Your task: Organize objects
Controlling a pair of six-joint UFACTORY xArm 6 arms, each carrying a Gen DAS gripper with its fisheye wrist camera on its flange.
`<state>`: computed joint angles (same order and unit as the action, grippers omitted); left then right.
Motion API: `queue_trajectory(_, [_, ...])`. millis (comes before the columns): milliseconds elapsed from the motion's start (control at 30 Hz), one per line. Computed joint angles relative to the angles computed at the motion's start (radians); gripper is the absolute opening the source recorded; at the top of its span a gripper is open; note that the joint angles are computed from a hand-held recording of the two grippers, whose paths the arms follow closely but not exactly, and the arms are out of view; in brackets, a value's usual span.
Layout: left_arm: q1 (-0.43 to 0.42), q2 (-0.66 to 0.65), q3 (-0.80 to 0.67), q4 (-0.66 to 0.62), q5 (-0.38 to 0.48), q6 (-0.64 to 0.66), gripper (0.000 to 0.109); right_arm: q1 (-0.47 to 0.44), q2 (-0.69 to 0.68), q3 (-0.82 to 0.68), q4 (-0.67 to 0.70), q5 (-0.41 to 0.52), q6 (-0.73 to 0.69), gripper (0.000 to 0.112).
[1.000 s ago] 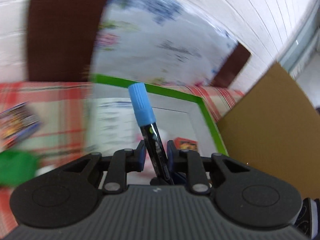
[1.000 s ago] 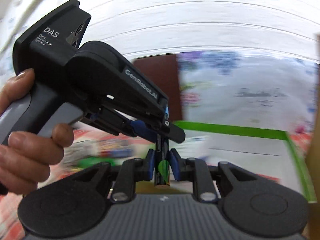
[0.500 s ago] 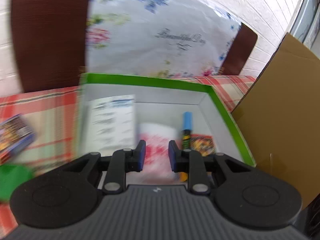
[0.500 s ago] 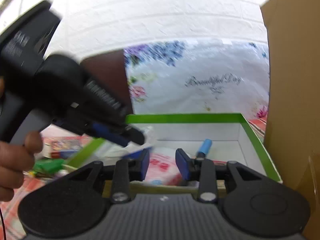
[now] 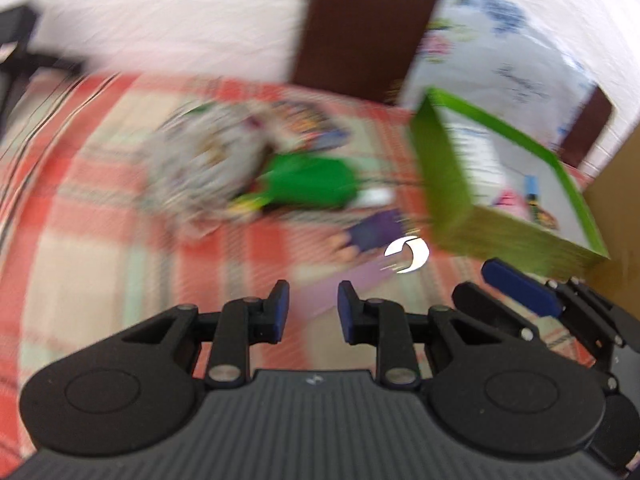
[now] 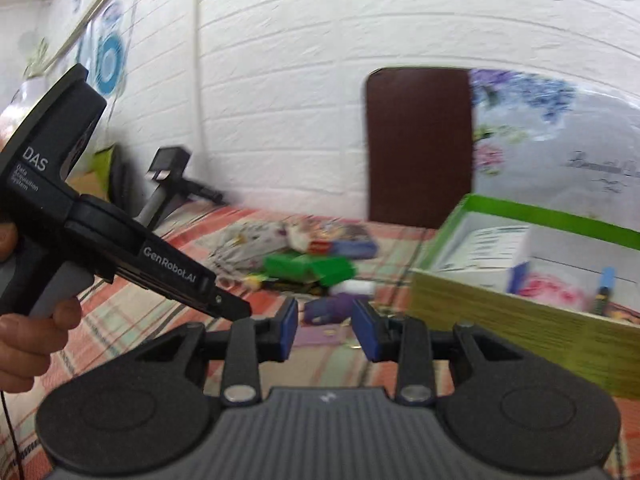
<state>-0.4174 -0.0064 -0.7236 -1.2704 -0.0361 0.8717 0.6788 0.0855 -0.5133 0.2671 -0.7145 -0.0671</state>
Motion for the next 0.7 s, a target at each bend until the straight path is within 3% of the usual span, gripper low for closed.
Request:
queue_trajectory(100, [0.049, -0.013, 0.013, -0.117, 0.024, 0.091, 0.028, -0.003, 0.071, -0.120, -0.003, 0.091, -0.061, 0.041])
queue_trajectory(200, [0.091, -0.021, 0.008, -0.221, 0.054, 0.186, 0.029, 0.036, 0.162, -0.268, 0.177, 0.157, -0.303, 0.052])
queue_trajectory(333, [0.131, -0.023, -0.004, -0.328, 0.089, 0.289, 0.033, 0.063, 0.278, -0.463, 0.422, 0.231, -0.650, 0.052])
queue_trajectory(533, [0.168, -0.023, -0.005, -0.387, 0.135, 0.346, 0.033, 0.098, 0.370, -0.607, 0.637, 0.298, -1.032, 0.055])
queue_trajectory(600, [0.171, -0.021, -0.004, -0.387, 0.139, 0.344, 0.033, 0.111, 0.396, -0.630, 0.662, 0.282, -1.108, 0.049])
queue_trajectory(700, [0.171, -0.030, 0.004, -0.385, 0.138, 0.345, 0.033, 0.130, 0.404, -0.648, 0.718, 0.266, -1.189, 0.028])
